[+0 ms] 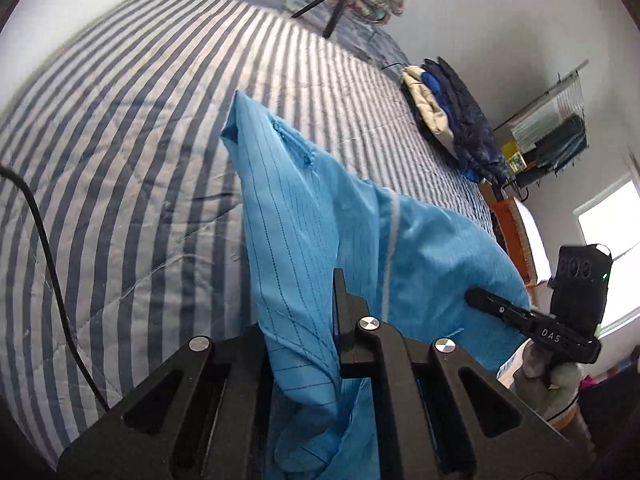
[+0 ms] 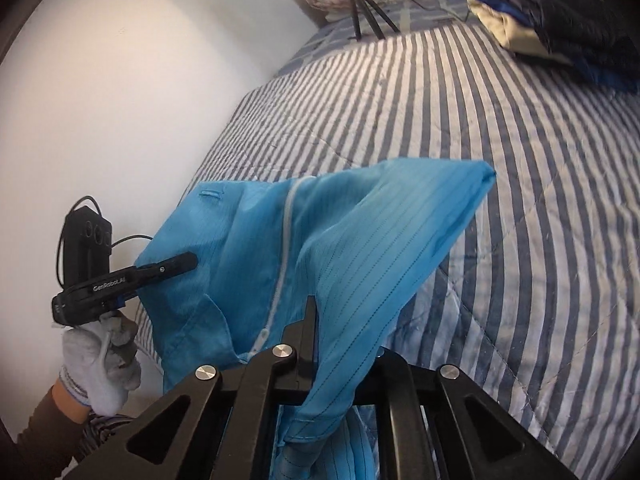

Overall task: Fold large clothes
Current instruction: 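Grasp the jacket bundle with both grippers and lift it off the bed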

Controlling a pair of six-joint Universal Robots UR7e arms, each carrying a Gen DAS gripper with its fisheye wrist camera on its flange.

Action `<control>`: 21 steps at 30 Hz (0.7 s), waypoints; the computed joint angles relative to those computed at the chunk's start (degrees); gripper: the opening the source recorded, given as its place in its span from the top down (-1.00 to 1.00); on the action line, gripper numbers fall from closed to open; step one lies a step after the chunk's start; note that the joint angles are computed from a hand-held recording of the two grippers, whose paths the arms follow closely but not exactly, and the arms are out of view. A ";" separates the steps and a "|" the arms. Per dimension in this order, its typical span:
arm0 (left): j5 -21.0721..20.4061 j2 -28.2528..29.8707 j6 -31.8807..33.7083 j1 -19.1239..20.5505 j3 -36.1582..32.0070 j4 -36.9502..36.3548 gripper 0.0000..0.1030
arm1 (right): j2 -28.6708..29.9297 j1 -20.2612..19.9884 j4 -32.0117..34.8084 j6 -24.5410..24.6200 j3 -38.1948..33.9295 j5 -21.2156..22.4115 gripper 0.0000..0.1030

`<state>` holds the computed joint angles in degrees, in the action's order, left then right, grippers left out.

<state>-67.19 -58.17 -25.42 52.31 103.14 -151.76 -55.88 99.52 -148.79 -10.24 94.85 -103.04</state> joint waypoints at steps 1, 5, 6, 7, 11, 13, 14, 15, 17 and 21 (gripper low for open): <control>0.38 0.30 0.24 -0.63 -0.20 -0.19 0.93 | 0.30 0.87 -0.38 -0.61 -0.24 -1.16 0.93; 0.77 1.76 2.03 -3.17 -1.64 -0.94 0.93 | 0.10 2.61 -0.80 -2.40 -0.89 -3.64 0.93; 0.80 2.23 2.16 -3.60 -2.19 -0.95 0.93 | 0.01 3.30 -1.60 -3.67 -0.65 -5.17 0.93; 0.76 2.79 2.58 -4.14 -2.86 -0.96 0.93 | 0.13 4.06 -2.37 -4.82 -0.64 -6.46 0.93; 1.62 4.27 5.25 -5.95 -5.03 -0.30 0.93 | -1.29 5.68 -4.54 -8.83 0.32 -8.93 0.93; 1.61 5.22 6.65 -6.66 -6.73 -0.02 0.93 | -2.13 6.46 -5.19 -11.15 0.40 -11.02 0.94; 1.45 6.16 7.33 -7.04 -8.23 0.08 0.93 | -2.30 6.93 -5.45 -12.11 0.10 -12.15 0.94; 1.30 7.03 7.90 -7.27 -9.63 0.16 0.93 | -2.69 7.28 -5.50 -12.86 -0.21 -13.01 0.94; 0.92 8.44 8.98 -7.57 -11.96 -0.07 0.93 | -2.79 7.80 -6.01 -14.12 -1.26 -14.54 0.94; 0.03 11.48 10.16 -7.94 -16.98 0.34 0.93 | -3.10 8.29 -6.27 -16.54 -3.77 -16.23 0.94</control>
